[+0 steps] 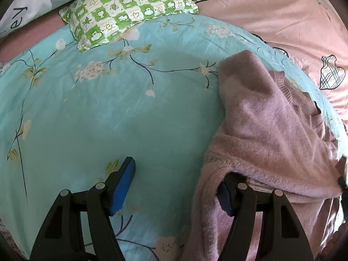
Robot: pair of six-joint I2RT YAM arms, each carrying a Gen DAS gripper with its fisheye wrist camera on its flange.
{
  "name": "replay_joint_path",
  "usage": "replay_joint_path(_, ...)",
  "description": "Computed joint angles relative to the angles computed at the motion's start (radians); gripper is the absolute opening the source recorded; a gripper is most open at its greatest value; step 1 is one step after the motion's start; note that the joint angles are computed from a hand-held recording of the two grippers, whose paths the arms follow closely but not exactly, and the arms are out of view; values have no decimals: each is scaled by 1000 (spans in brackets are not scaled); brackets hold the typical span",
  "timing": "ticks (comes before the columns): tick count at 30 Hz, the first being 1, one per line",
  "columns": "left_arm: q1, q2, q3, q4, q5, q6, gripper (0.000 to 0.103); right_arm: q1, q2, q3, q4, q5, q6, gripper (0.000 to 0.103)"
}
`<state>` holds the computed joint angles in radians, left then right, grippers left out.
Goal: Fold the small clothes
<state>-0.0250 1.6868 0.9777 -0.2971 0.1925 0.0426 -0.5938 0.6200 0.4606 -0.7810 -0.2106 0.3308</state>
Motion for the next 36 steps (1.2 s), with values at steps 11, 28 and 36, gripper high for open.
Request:
replay_joint_path(11, 114, 21, 20, -43, 166, -45, 70, -100, 6, -5, -74, -1, -45, 29)
replay_joint_path(28, 205, -130, 4, -243, 309, 236, 69, 583, 293, 303, -20, 272, 212, 56)
replay_joint_path(36, 67, -165, 8, -158, 228, 264, 70, 705, 1125, 844, 157, 21, 67, 67)
